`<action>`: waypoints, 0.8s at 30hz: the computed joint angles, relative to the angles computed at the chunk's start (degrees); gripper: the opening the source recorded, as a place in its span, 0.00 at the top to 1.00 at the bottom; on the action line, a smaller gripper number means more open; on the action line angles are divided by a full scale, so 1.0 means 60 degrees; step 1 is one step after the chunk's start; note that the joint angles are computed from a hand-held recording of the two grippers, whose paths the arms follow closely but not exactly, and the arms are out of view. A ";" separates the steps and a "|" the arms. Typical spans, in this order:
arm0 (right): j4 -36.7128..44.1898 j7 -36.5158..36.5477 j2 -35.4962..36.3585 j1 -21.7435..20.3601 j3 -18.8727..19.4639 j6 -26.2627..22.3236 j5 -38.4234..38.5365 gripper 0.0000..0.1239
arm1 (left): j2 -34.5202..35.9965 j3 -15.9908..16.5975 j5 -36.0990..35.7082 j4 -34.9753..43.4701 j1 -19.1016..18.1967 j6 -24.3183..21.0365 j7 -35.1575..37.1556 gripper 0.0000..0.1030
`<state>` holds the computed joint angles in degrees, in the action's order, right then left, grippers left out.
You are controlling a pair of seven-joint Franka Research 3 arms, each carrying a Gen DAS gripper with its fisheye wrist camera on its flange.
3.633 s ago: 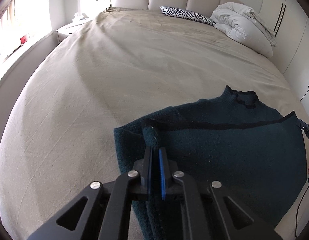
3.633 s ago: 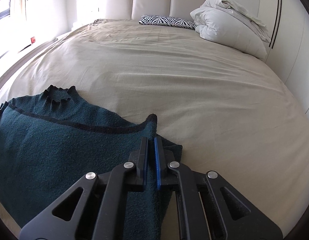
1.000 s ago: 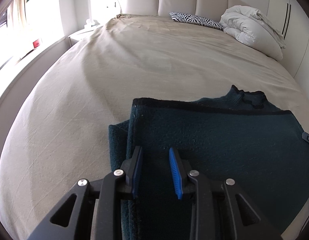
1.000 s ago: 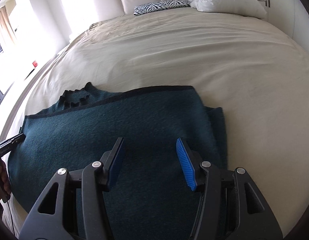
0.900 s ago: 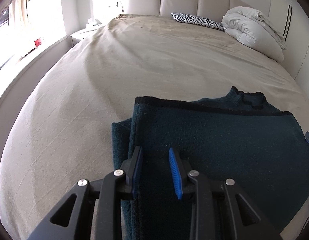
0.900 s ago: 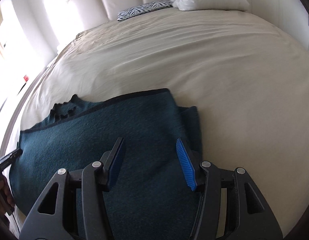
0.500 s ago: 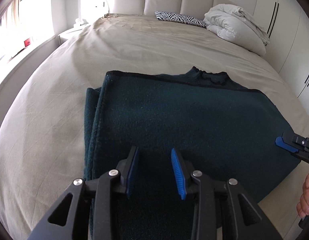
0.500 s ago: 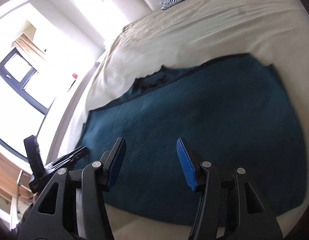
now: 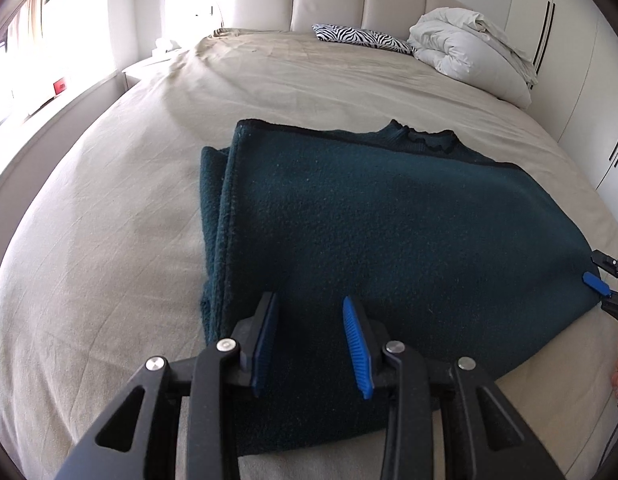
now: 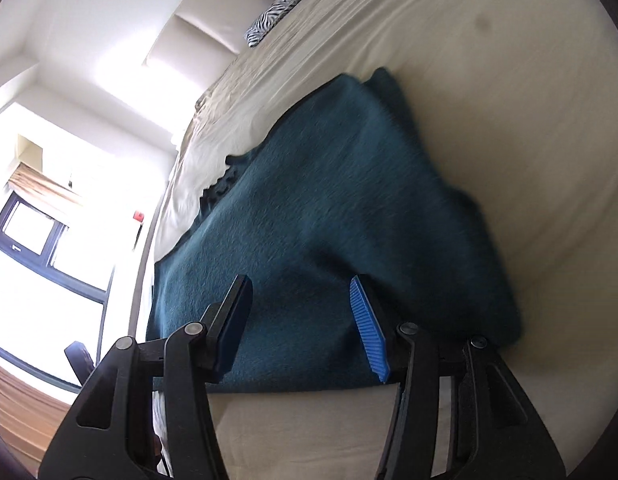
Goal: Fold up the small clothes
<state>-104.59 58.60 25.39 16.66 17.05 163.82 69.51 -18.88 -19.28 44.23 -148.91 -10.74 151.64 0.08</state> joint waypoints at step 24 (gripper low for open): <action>-0.0424 0.0396 -0.0446 0.0505 -0.0229 -0.0483 0.0324 0.57 | -0.0594 -0.0220 -0.1212 -0.0373 -0.0347 -0.0218 -0.0207 0.54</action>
<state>-107.13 60.98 22.72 19.69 15.68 160.92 71.46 -22.45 -20.60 36.96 -151.15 -12.82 150.33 -1.16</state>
